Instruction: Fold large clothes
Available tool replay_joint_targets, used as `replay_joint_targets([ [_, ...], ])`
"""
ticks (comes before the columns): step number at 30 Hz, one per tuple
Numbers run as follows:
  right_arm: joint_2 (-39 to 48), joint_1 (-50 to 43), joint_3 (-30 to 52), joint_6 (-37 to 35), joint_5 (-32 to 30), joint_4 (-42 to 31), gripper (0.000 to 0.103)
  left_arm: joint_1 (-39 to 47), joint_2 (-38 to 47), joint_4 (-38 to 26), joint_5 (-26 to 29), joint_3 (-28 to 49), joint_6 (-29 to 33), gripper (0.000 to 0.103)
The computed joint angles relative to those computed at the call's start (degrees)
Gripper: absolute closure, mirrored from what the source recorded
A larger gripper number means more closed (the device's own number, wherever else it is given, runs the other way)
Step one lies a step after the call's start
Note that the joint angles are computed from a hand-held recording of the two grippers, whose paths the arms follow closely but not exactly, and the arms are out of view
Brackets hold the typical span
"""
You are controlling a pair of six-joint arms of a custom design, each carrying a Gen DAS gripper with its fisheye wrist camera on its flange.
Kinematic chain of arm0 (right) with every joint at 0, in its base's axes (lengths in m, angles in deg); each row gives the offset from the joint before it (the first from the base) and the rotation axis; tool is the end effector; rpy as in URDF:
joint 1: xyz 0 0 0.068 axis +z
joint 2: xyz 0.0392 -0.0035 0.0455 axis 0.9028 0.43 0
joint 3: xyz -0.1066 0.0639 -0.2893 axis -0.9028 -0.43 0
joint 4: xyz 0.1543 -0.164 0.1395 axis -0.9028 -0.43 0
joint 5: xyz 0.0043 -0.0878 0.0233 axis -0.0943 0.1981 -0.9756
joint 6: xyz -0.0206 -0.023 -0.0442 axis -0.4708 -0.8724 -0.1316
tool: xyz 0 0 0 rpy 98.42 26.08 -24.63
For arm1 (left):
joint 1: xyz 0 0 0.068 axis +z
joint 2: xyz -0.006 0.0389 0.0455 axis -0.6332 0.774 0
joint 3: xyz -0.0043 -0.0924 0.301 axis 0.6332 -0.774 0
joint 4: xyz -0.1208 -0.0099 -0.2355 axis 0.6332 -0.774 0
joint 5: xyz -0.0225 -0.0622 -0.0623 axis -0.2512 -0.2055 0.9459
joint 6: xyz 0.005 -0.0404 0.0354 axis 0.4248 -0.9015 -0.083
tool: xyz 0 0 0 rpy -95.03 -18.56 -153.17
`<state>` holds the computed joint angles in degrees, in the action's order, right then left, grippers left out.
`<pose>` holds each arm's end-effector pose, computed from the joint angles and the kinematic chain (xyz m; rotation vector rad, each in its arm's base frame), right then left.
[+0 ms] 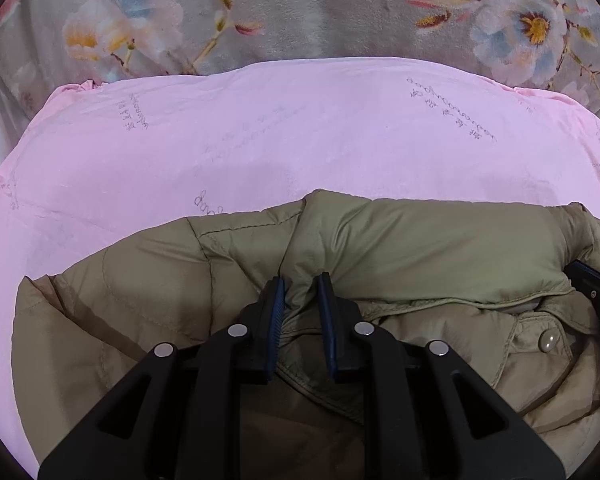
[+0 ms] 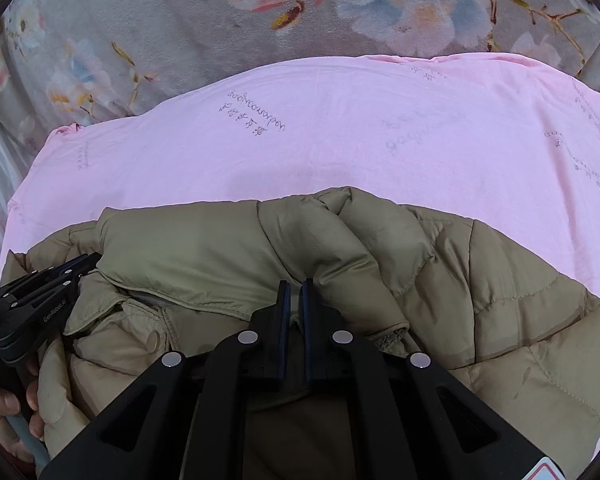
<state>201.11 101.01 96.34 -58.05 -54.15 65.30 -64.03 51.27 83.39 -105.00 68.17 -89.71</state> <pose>0.2958 0.2195 0.0167 -0.4604 2.4842 0.4019 0.2256 -0.0845 0.0042 -0.4220 2.4068 0.2336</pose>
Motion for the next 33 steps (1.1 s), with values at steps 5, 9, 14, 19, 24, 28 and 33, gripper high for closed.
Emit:
replay_joint_targets([
  [5,-0.6,0.7,0.6,-0.7,2.1,-1.5,0.102,-0.4,-0.1,-1.1,-0.6,0.4,-0.1,0.086],
  [9,-1.2,1.2,1.1,-1.2,3.6,-2.7,0.102,-0.6,-0.1,-1.7,-1.0,0.6,-0.2,0.086],
  [14,-1.5,1.8,1.4,-1.6,5.3,-3.6,0.102,-1.1,-0.3,-3.4,-2.0,1.4,-0.4,0.086],
  [19,-1.9,1.5,0.8,-0.8,4.2,-2.8,0.102,-0.7,-0.8,-2.0,-1.3,0.4,-0.2,0.086],
  [24,-7.8,1.3,-4.4,1.1,4.5,1.6,0.092,0.3,-6.8,6.8,0.9,-8.2,-1.5,0.085],
  [28,-7.2,0.4,0.8,1.9,4.8,-5.1,0.092,-0.2,-18.5,-4.9,0.2,-6.1,-0.4,0.068],
  [33,-2.3,1.2,3.5,2.2,6.7,-5.8,0.091,0.7,-10.4,-16.3,2.4,5.7,-0.5,0.068],
])
